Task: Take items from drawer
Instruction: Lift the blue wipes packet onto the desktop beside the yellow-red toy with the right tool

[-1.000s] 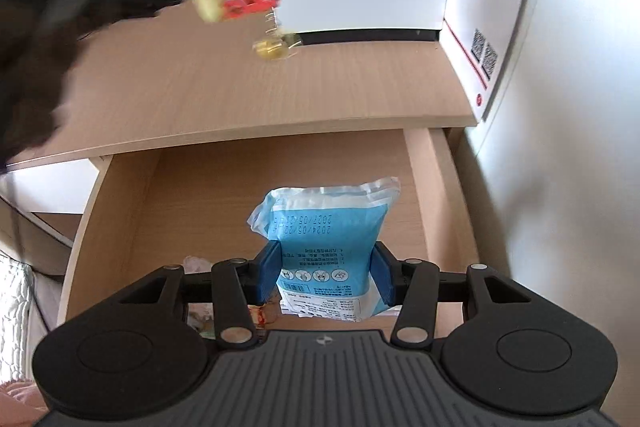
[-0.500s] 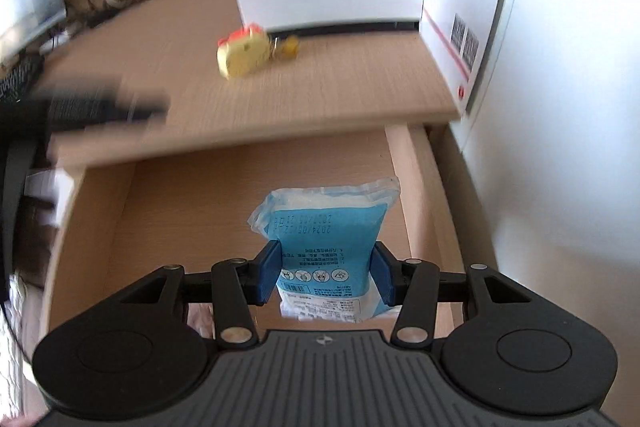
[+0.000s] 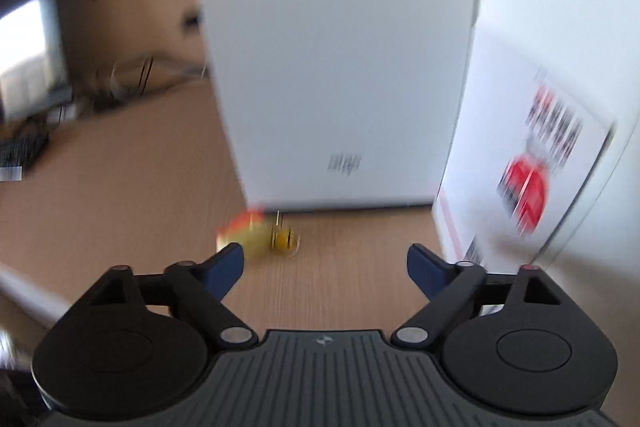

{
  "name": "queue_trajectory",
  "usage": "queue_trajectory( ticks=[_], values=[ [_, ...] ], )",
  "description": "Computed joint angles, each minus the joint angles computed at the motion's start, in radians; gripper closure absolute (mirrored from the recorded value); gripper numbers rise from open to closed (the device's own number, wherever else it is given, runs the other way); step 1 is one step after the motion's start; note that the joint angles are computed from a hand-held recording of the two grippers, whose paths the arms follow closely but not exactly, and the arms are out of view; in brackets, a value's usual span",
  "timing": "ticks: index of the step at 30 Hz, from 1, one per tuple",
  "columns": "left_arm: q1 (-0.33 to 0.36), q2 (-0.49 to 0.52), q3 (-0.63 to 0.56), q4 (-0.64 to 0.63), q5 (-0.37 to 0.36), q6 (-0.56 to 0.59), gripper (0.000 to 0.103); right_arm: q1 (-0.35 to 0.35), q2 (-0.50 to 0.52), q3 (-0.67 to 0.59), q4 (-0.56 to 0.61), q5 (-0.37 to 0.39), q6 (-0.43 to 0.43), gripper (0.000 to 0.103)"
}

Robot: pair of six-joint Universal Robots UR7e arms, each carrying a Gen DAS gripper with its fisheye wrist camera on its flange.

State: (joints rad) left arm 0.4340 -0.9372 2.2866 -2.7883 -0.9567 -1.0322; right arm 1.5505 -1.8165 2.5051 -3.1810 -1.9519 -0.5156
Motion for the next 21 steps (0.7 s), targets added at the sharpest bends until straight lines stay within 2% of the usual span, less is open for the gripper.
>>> queue_trajectory(
  ticks=[4, 6, 12, 16, 18, 20, 21],
  values=[
    [-0.009, 0.003, 0.015, -0.031, -0.006, -0.026, 0.072, -0.083, -0.008, 0.051, 0.130, -0.017, 0.054, 0.014],
    [-0.003, 0.014, 0.017, -0.047, -0.020, -0.033, 0.072, -0.124, 0.025, 0.064, 0.135, -0.026, 0.069, 0.014],
    [0.004, 0.032, 0.009, -0.035, -0.064, -0.047, 0.072, -0.142, 0.222, 0.039, 0.004, -0.103, 0.063, 0.014],
    [-0.007, 0.019, 0.007, 0.006, -0.058, -0.065, 0.072, -0.151, 0.338, 0.015, -0.060, -0.143, 0.035, 0.014],
    [-0.013, 0.008, 0.008, 0.030, -0.053, -0.081, 0.072, -0.136, 0.418, 0.015, -0.170, -0.194, -0.024, 0.013],
    [-0.017, -0.002, 0.012, 0.049, -0.053, -0.093, 0.072, -0.122, 0.463, 0.011, -0.220, -0.230, -0.052, 0.014],
    [-0.018, -0.005, 0.014, 0.056, -0.055, -0.097, 0.072, -0.128, 0.449, 0.014, -0.191, -0.208, -0.054, 0.030]
  ],
)
